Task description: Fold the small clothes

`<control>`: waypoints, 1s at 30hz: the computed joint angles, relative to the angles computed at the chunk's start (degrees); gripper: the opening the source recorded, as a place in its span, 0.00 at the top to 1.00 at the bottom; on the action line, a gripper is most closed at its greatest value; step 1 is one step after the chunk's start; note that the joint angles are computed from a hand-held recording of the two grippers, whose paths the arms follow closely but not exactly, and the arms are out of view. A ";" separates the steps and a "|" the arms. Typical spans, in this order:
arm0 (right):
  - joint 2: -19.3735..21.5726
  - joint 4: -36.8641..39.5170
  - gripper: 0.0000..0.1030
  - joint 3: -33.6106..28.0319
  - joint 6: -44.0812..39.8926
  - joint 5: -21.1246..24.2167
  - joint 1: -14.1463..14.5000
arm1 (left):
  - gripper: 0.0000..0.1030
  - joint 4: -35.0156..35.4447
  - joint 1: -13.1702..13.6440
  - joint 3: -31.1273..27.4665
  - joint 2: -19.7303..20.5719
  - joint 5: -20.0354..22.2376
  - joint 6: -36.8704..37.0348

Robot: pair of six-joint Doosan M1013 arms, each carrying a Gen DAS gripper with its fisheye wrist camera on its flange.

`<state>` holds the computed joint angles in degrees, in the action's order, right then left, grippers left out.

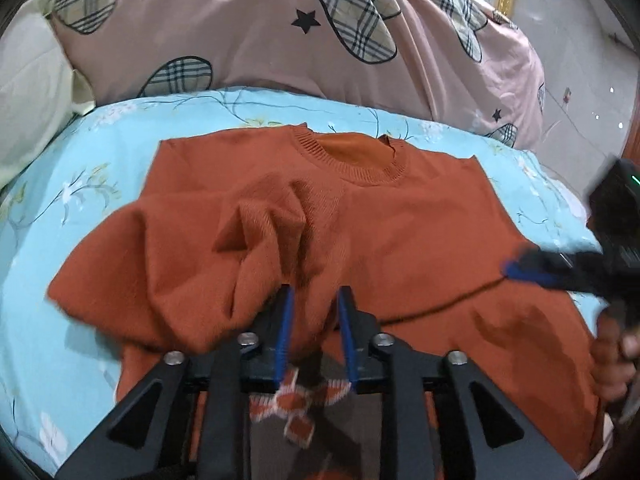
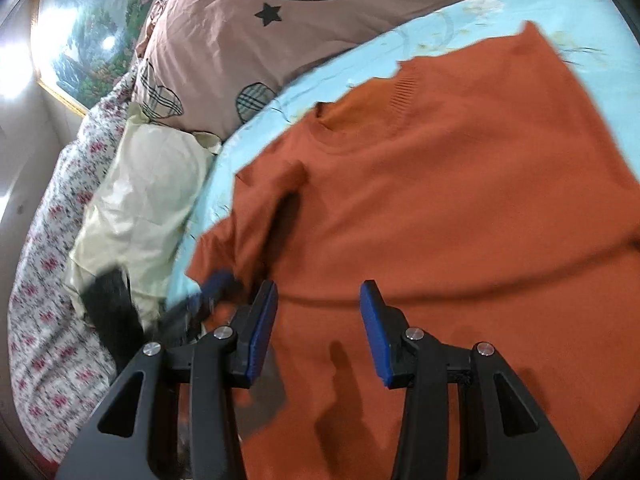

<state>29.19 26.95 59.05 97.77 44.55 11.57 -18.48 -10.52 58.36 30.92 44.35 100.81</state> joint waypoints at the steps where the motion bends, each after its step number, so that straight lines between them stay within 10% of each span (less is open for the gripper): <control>1: 1.64 2.60 0.57 -2.26 -0.75 0.83 -0.24 | 0.71 -0.05 0.21 2.21 -1.30 -1.59 -0.19; 13: 21.51 9.62 0.57 -32.44 9.00 14.96 -0.80 | 0.69 12.11 3.39 8.60 -5.51 -3.28 -21.70; 15: 21.85 10.83 0.90 -32.69 9.08 14.21 -0.82 | 0.69 13.04 3.55 6.62 -4.23 -0.68 -22.70; 24: 4.04 4.93 0.90 -7.69 1.09 -12.05 -0.69 | 0.69 17.90 2.17 -2.74 1.94 5.68 -22.80; 30: -2.14 -14.46 0.90 1.58 17.17 -16.56 -1.72 | 0.67 22.52 1.54 -5.70 3.83 7.08 -26.07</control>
